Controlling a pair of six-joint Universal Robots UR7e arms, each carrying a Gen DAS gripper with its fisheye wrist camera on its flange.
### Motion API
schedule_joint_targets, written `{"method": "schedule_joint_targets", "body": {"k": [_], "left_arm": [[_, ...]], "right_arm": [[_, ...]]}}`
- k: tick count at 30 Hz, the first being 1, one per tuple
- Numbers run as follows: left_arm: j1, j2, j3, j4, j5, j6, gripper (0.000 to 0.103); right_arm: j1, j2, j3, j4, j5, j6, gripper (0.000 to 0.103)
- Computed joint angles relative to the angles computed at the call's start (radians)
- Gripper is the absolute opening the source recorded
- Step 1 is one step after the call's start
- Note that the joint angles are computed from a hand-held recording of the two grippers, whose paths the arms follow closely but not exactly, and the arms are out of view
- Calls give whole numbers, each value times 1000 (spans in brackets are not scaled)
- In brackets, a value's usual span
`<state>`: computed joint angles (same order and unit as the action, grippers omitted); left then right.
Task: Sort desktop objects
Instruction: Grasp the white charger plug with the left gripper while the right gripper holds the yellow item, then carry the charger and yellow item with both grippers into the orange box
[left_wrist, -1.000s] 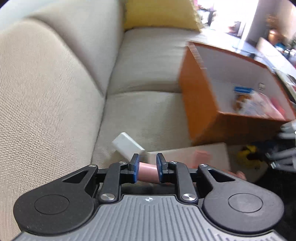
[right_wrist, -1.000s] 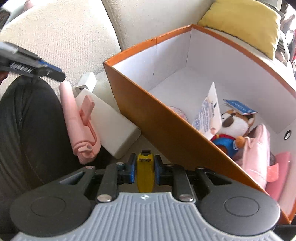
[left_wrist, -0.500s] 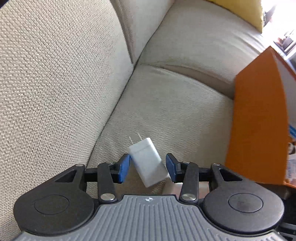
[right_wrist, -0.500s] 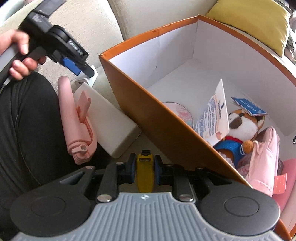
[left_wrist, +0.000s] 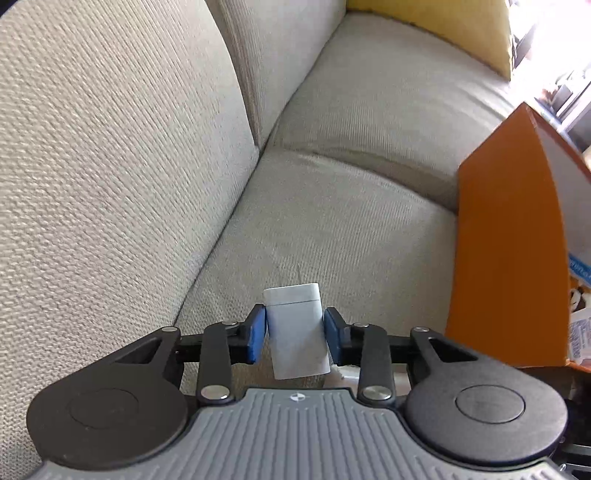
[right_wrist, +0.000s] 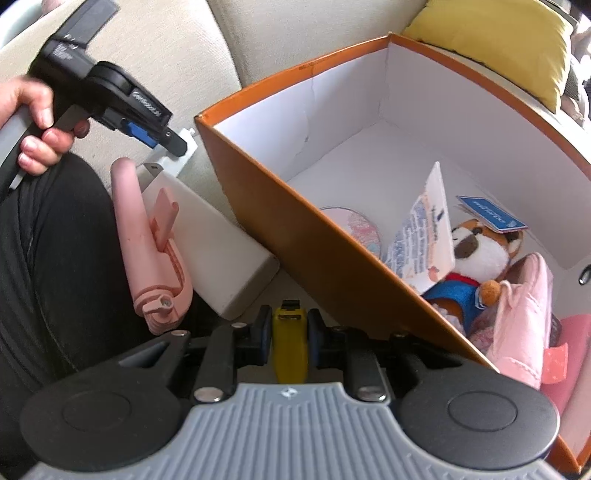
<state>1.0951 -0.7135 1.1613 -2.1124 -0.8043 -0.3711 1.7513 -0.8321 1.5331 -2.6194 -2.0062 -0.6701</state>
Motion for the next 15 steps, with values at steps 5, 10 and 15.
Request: {"method": "schedule_joint_targets", "body": {"k": [5,10,15], "left_arm": [[-28,-51,106,-149,28,61,39],[-81,-116,216,-266,1,179,39],[-121,-157,262,-350,-52,318,39]], "right_arm": [[6,-26,16,-15,9,2,21],[11,-74,10,53,73,38,21],[21,-103,-7,96,168,32,21]]}}
